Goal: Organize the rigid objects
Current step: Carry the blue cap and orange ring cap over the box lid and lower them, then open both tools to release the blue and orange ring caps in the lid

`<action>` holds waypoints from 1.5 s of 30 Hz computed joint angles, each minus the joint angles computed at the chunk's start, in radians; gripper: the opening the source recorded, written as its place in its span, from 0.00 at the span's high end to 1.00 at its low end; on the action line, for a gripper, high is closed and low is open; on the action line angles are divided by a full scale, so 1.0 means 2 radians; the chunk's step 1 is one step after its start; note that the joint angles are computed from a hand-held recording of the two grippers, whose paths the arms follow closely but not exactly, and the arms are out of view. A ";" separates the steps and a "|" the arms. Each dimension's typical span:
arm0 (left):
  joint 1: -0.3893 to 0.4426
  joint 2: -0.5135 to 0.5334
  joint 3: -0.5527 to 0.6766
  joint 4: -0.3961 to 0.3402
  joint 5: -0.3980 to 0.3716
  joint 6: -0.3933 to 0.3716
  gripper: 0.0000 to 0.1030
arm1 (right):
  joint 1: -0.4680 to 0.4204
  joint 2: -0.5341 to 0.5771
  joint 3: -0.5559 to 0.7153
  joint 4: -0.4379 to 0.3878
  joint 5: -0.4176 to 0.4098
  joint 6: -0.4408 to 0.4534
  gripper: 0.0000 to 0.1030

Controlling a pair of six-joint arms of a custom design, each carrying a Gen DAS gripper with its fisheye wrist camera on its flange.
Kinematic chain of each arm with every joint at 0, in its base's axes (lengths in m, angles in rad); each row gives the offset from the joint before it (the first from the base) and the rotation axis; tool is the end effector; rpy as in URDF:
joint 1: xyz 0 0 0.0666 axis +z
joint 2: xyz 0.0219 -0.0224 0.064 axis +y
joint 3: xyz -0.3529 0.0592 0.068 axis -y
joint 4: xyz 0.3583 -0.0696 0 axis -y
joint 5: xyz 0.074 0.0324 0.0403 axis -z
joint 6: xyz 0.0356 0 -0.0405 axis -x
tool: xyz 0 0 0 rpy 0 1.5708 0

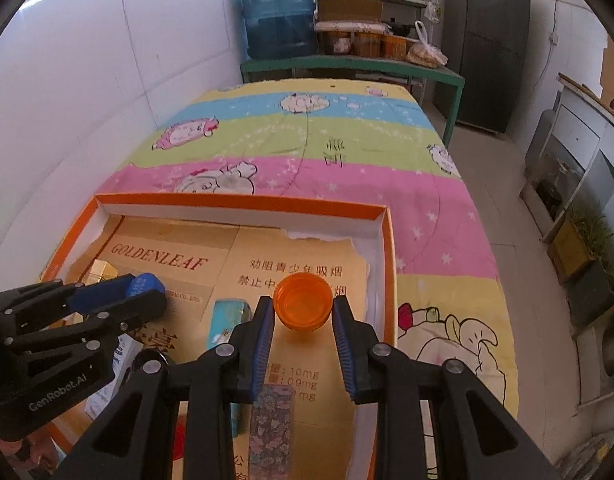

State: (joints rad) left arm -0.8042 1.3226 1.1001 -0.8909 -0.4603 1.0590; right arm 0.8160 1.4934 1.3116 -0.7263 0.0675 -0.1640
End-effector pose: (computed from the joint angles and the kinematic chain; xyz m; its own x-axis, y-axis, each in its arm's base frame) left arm 0.2866 -0.2754 0.3152 -0.7488 -0.3486 -0.5638 -0.2932 0.9370 -0.1898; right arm 0.3323 0.3492 0.3365 -0.6469 -0.4500 -0.6157 -0.6008 0.7980 0.0480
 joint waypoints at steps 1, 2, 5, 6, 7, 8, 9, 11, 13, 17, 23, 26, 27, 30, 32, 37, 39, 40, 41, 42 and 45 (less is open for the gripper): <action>0.000 0.000 0.001 -0.001 0.000 -0.001 0.70 | 0.000 0.002 0.001 -0.003 0.000 -0.001 0.71; 0.000 0.001 0.001 -0.002 -0.001 -0.002 0.70 | 0.000 0.003 0.002 -0.005 0.000 -0.002 0.71; 0.000 0.003 0.003 -0.003 -0.002 -0.002 0.70 | 0.000 0.006 0.003 -0.013 -0.001 -0.002 0.71; 0.000 0.003 0.002 -0.003 -0.002 -0.002 0.70 | -0.001 0.007 0.003 -0.014 -0.001 -0.002 0.71; 0.000 0.003 0.002 -0.003 -0.002 -0.002 0.70 | -0.001 0.008 0.004 -0.015 -0.002 -0.002 0.71; 0.000 0.002 0.002 -0.001 -0.001 -0.002 0.70 | -0.001 0.008 0.004 -0.016 -0.002 -0.003 0.71; 0.000 0.001 0.001 0.001 0.000 -0.001 0.70 | 0.000 0.008 0.004 -0.016 -0.001 -0.003 0.71; 0.002 0.000 -0.002 0.004 0.002 -0.002 0.69 | 0.000 0.010 0.006 -0.020 -0.001 -0.003 0.71; 0.002 -0.002 -0.004 0.007 0.003 -0.003 0.68 | 0.001 0.012 0.008 -0.024 0.001 -0.002 0.71; 0.001 -0.002 -0.004 0.011 0.004 -0.007 0.62 | 0.002 0.015 0.011 -0.030 0.003 -0.001 0.71; -0.001 -0.005 -0.007 0.018 0.003 -0.007 0.55 | 0.002 0.015 0.011 -0.031 0.003 -0.002 0.70; -0.003 -0.006 -0.008 0.017 0.000 -0.003 0.54 | 0.003 0.014 0.010 -0.028 0.006 -0.004 0.70; -0.003 -0.007 -0.009 0.017 0.000 -0.002 0.54 | 0.003 0.013 0.008 -0.026 0.006 -0.006 0.70; -0.005 -0.009 -0.009 0.014 -0.002 -0.001 0.53 | 0.002 0.009 0.005 -0.022 0.000 -0.010 0.70; -0.007 -0.011 -0.009 0.013 -0.006 -0.001 0.52 | 0.003 0.005 0.002 -0.020 -0.001 -0.011 0.70; -0.014 -0.017 -0.006 0.010 -0.016 -0.001 0.51 | 0.007 -0.007 -0.004 -0.017 0.008 -0.019 0.70; -0.017 -0.019 -0.005 0.007 -0.019 0.002 0.51 | 0.008 -0.011 -0.005 -0.017 0.010 -0.022 0.70; -0.018 -0.021 -0.005 0.006 -0.020 0.003 0.51 | 0.009 -0.013 -0.006 -0.017 0.012 -0.023 0.70; -0.020 -0.022 -0.005 0.005 -0.023 0.005 0.51 | 0.010 -0.014 -0.007 -0.017 0.014 -0.023 0.70; -0.022 -0.024 -0.004 0.003 -0.026 0.007 0.51 | 0.010 -0.017 -0.008 -0.017 0.017 -0.023 0.70; -0.027 -0.029 -0.005 0.000 -0.032 0.012 0.51 | 0.013 -0.025 -0.012 -0.016 0.022 -0.025 0.70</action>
